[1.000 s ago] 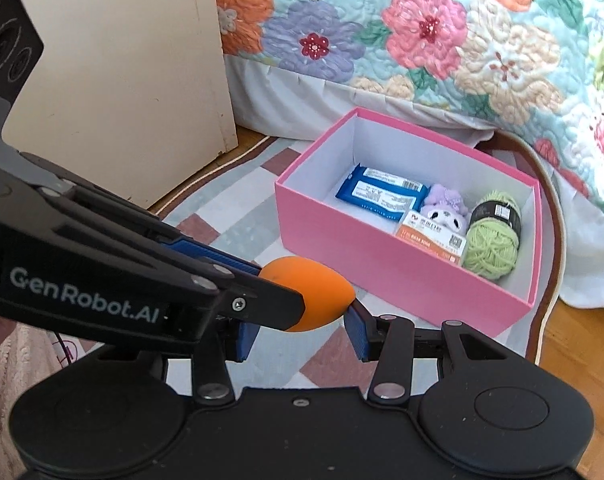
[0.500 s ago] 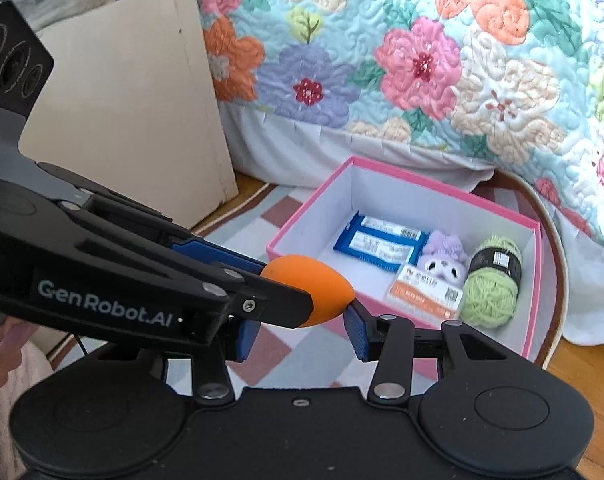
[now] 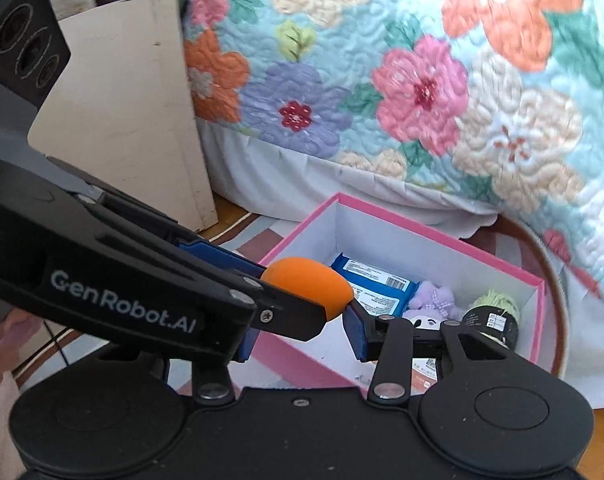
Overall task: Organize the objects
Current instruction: 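Lift the orange sponge with the left gripper and carry it over the box, then lower the orange sponge into the pink box and open the left gripper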
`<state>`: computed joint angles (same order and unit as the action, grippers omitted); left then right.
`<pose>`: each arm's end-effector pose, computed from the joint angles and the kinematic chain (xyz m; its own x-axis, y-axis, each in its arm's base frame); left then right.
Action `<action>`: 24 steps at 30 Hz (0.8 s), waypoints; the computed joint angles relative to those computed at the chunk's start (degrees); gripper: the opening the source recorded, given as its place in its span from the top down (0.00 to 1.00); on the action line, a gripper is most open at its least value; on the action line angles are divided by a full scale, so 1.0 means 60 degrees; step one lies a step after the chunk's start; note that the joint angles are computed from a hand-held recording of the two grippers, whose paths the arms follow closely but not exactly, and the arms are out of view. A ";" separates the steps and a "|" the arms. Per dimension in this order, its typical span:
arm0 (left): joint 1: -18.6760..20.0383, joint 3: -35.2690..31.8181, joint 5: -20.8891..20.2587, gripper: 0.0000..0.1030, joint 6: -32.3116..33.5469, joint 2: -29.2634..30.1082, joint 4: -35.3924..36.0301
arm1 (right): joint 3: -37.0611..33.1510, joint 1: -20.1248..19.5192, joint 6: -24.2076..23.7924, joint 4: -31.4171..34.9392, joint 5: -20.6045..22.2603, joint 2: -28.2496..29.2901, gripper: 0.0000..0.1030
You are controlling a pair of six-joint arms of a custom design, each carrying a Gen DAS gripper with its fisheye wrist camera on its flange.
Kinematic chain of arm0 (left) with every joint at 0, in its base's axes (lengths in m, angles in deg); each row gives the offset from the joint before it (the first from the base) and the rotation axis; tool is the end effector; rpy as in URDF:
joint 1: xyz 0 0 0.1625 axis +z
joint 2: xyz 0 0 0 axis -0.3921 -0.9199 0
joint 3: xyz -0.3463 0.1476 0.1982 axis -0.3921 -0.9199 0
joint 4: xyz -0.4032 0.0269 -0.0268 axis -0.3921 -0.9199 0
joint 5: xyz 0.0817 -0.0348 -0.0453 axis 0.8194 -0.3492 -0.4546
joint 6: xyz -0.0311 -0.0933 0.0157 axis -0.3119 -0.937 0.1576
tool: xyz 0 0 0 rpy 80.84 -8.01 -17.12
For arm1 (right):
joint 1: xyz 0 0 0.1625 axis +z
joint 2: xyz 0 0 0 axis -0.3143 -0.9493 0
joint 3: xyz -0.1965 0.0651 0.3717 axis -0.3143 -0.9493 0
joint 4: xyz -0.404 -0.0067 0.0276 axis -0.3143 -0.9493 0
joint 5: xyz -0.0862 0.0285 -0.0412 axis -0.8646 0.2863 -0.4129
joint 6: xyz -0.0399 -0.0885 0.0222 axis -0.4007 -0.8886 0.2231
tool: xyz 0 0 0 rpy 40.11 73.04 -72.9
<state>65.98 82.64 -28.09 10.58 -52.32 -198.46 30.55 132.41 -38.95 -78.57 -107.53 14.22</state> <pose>-0.2233 -0.4962 0.3324 -0.9026 -0.2291 -0.3643 0.1127 0.6911 -0.7139 0.4008 -0.5841 0.1411 -0.2311 -0.9588 0.1652 -0.9729 0.2254 -0.0526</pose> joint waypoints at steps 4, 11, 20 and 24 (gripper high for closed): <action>0.0458 0.0010 -0.0231 0.63 0.0324 0.0114 -0.0604 | -0.0317 -0.0083 0.0088 -0.0041 0.0032 0.0440 0.52; 0.1399 0.0021 -0.0769 0.63 0.0902 0.0421 -0.1637 | -0.1286 -0.0112 0.0426 0.0708 -0.0374 0.1325 0.52; 0.2085 0.0246 -0.1062 0.64 0.1727 0.0734 -0.3028 | -0.2126 -0.0231 0.1208 0.1424 -0.0592 0.2154 0.52; 0.2156 0.0320 -0.0948 0.65 0.2076 0.0887 -0.3412 | -0.2118 -0.0273 0.1124 0.1198 -0.0698 0.2297 0.52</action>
<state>78.92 84.56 -33.78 23.04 -47.00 -218.93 17.84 130.77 -32.21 -71.38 -111.72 28.00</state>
